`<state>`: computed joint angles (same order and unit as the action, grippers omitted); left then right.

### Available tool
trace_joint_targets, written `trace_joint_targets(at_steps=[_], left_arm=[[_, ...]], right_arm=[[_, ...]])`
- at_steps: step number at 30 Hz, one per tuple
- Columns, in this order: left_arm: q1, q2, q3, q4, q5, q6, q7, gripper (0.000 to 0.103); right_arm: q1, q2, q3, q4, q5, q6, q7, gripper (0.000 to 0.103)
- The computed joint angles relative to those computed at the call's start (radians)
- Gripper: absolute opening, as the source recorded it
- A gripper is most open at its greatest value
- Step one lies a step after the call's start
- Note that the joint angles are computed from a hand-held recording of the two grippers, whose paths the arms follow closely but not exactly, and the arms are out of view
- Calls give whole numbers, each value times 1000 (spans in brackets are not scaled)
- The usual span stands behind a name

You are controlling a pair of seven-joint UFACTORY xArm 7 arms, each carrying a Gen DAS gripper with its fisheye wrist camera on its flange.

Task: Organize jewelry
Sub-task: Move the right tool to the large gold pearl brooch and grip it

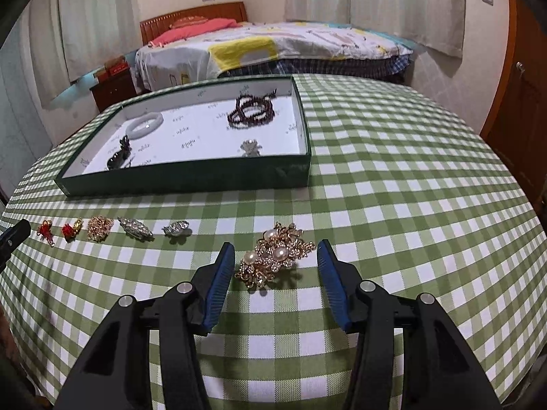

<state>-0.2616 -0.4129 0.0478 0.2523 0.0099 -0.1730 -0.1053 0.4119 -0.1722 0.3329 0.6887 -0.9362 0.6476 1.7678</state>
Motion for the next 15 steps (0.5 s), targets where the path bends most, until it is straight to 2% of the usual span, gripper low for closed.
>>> trace_joint_targets(at_steps=[3, 6, 8, 13, 15], left_arm=[[-2, 7, 0, 4, 1, 3, -2, 81], [-2, 9, -3, 3, 1, 4, -3, 81], [3, 11, -11, 3, 2, 5, -2, 81], [10, 15, -24, 5, 2, 9, -5, 81], [11, 16, -28, 5, 2, 11, -5, 81]], right_arm=[[-2, 9, -12, -3, 25, -26, -23, 49], [-6, 5, -12, -7, 27, -36, -26, 44], [-10, -1, -15, -14, 26, -56, -27, 35], [-25, -9, -15, -23, 28, -90, -41, 25], [-30, -12, -10, -25, 25, -95, -39, 25]])
